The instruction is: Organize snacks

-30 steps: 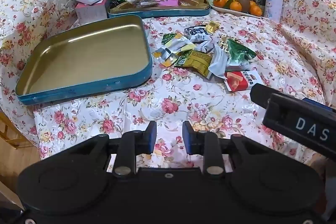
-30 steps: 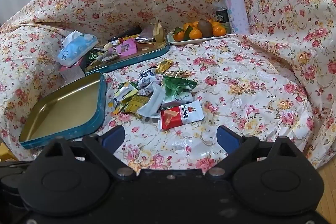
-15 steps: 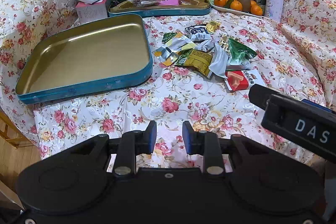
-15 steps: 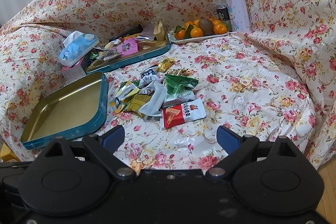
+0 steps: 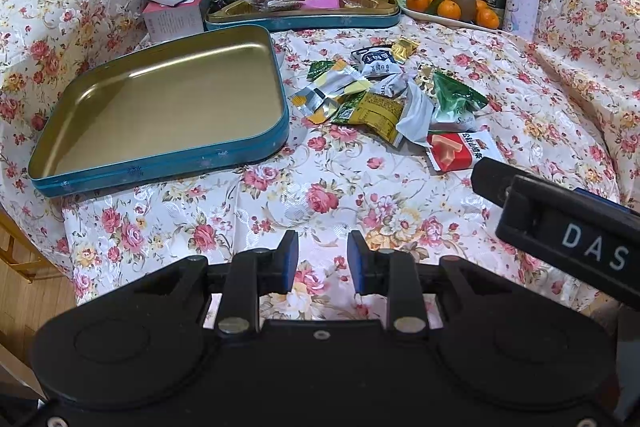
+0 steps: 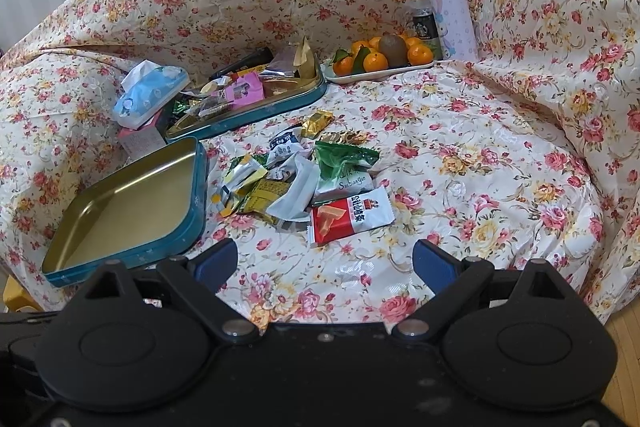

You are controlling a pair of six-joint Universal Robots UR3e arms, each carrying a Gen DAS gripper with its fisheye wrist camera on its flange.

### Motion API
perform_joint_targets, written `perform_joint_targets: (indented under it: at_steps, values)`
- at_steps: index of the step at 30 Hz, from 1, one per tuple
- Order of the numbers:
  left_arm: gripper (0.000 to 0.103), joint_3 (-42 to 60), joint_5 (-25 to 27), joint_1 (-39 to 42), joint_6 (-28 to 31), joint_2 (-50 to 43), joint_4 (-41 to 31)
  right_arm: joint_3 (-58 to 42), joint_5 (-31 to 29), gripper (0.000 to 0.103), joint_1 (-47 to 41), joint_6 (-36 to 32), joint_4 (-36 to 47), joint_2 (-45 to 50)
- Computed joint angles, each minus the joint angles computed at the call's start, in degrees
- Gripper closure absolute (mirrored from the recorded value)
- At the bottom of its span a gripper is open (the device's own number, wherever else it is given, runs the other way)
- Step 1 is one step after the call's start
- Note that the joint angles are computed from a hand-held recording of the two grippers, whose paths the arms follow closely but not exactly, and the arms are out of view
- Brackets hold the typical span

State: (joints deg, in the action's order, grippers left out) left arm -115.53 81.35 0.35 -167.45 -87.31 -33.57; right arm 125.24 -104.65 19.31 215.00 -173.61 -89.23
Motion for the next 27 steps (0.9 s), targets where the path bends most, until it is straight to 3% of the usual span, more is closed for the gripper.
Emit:
perform_joint_targets:
  at_steps: [27]
  values:
    - [0.065,1.02,0.38,-0.84,-0.64,-0.06,-1.38,-0.29,-0.26,0.004,0.47,0.42,-0.16,0.43]
